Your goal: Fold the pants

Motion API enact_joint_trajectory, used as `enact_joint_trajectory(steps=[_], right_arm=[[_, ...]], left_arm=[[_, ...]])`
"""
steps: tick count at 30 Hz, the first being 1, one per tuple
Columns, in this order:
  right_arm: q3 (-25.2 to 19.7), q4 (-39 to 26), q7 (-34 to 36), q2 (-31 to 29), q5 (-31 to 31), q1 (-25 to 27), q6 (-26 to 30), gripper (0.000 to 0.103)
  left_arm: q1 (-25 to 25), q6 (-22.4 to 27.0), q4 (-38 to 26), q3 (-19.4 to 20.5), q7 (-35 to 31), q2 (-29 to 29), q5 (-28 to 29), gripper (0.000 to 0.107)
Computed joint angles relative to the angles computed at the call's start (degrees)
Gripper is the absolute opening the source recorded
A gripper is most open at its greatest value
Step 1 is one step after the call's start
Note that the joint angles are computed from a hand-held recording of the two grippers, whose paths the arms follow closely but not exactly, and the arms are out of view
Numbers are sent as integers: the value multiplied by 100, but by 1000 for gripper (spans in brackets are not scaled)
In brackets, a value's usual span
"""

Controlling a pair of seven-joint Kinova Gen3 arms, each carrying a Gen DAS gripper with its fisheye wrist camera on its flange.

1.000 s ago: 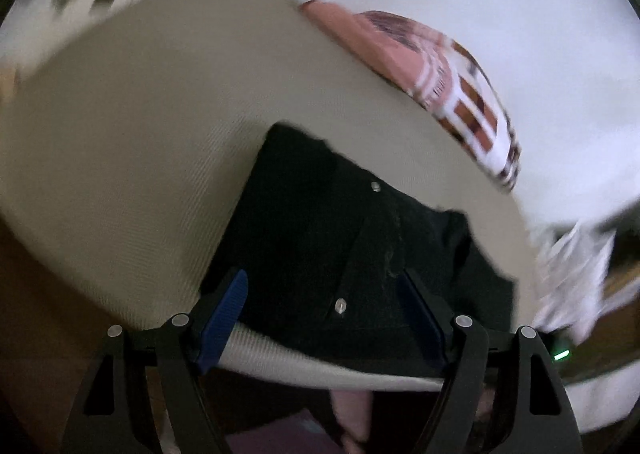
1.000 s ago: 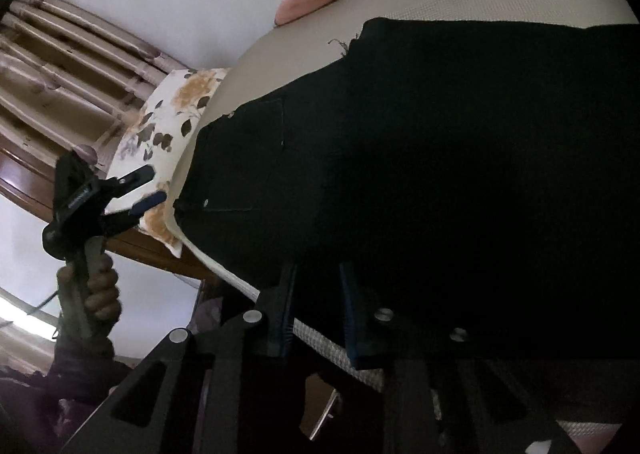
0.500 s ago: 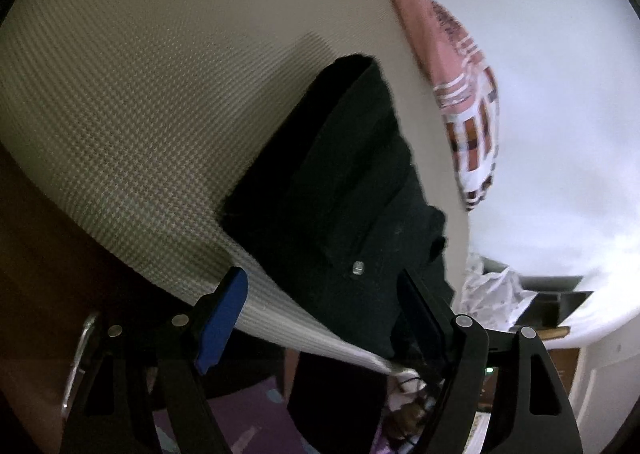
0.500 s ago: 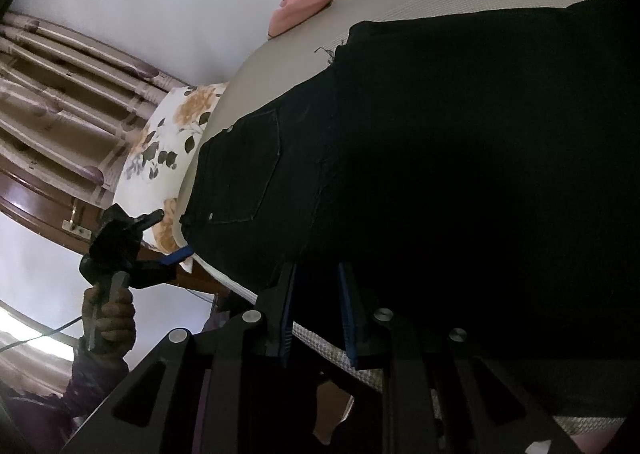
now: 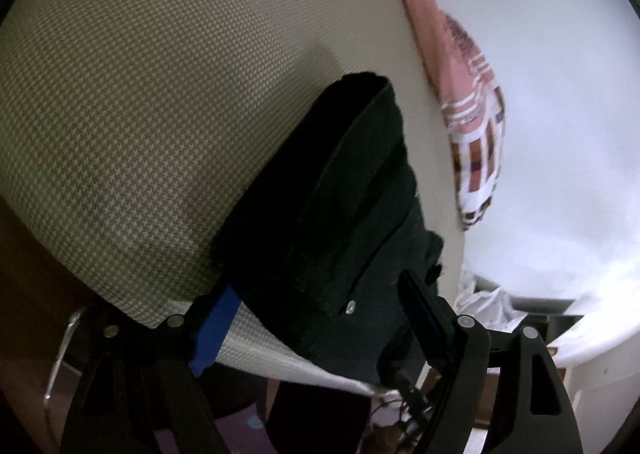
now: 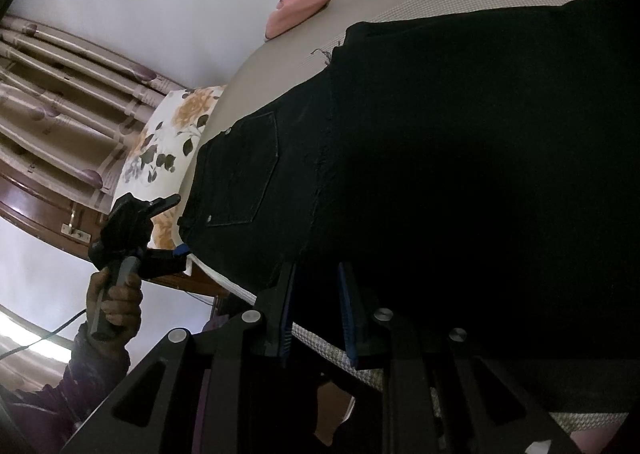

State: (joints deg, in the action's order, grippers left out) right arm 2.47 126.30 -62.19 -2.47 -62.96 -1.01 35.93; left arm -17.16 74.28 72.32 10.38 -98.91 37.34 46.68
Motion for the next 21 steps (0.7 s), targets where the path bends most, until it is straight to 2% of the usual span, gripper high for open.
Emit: enact_joint_trajectory(steps=[4, 9, 11, 14, 17, 21], right_arm=[[8, 19, 42, 9, -74, 1, -14, 18], [-6, 32, 45, 9, -107, 3, -33, 18], [-14, 33, 23, 4, -99, -6, -48, 18], [-2, 32, 50, 10, -112, 2, -31, 18], [1, 39, 60, 6, -123, 3, -32, 18], [8, 42, 69, 5, -127, 11, -18, 18]], left_arm=[[-226, -265, 386, 113, -352, 18, 468, 79], [34, -287, 156, 29, -538, -30, 106, 81], [-38, -508, 407, 78, -685, -104, 322, 87], [-225, -729, 782, 114, -670, -120, 840, 88], [-204, -536, 587, 117, -730, -36, 756, 88], [-67, -237, 175, 201, -1432, -69, 397, 88]])
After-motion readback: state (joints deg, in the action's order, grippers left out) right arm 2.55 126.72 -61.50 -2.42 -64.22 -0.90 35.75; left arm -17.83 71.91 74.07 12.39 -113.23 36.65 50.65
